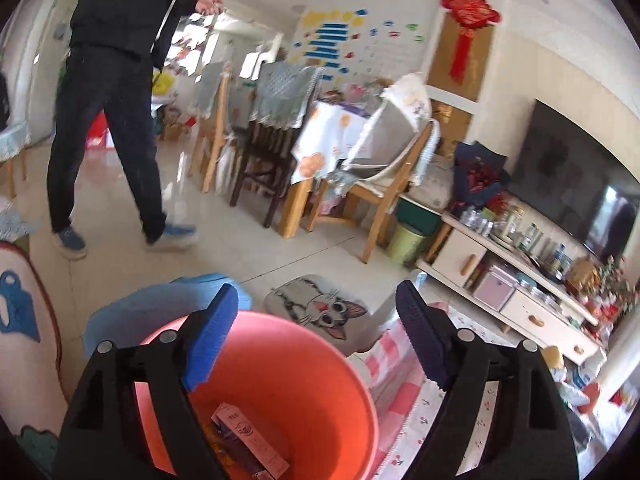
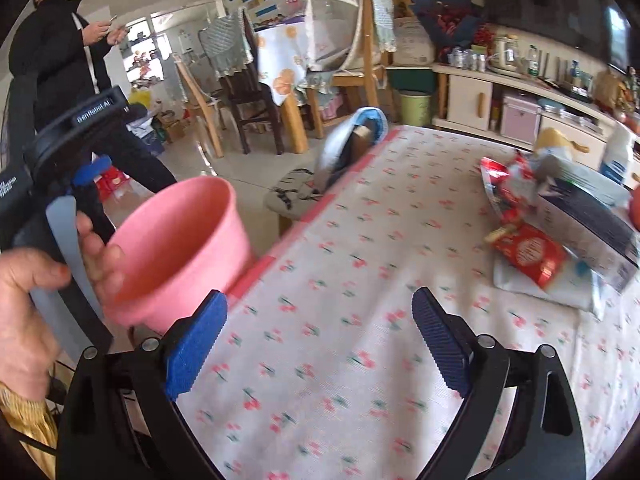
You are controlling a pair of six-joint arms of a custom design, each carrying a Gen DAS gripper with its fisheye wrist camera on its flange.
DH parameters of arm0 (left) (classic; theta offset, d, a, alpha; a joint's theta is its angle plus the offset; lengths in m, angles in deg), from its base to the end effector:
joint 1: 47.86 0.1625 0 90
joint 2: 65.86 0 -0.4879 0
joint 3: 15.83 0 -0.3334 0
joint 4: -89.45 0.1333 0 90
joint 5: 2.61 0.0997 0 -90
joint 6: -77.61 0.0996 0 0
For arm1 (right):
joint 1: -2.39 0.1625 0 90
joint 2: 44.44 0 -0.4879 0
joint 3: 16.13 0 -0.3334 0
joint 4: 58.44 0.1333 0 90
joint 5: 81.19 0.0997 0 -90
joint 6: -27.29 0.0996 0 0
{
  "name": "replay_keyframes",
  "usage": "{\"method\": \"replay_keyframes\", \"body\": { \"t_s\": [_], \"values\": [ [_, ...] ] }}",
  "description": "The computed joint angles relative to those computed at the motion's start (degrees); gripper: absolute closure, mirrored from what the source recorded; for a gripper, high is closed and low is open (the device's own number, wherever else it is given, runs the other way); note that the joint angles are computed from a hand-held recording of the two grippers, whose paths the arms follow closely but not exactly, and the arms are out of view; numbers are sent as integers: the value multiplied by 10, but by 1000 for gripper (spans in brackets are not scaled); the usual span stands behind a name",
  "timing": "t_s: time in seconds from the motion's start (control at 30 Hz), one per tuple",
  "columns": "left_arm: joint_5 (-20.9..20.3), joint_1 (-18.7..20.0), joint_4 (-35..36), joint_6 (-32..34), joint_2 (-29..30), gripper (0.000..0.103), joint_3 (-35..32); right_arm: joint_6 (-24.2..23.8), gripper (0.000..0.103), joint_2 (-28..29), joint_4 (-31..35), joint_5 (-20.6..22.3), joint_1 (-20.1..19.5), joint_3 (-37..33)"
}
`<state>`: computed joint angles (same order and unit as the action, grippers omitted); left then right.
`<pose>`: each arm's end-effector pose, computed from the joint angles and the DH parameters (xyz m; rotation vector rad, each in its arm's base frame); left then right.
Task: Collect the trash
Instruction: 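Open both tools to drop the bags into the pink bucket, then grasp the red wrapper with the left tool while the right tool grasps the dark foil bag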
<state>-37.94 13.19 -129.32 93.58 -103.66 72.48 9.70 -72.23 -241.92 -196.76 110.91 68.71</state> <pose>-0.1386 -0.6938 0.2901 -0.0121 1.9937 -1.5930 0.3228 -0.6792 0.0971 0.6162 -2.5115 0.8533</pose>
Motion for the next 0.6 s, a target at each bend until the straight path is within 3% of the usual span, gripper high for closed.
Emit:
{"method": "replay_keyframes", "body": {
  "t_s": [0.17, 0.37, 0.6],
  "values": [
    [-18, -12, 49, 25, 7, 21, -1, 13, 9, -45, -59, 6, -20, 70],
    [-27, -22, 177, -29, 3, 21, 4, -30, 9, -82, -144, 0, -30, 127],
    [-56, -29, 206, -29, 20, 21, 4, -40, 8, -128, -192, 14, -61, 184]
  ]
}}
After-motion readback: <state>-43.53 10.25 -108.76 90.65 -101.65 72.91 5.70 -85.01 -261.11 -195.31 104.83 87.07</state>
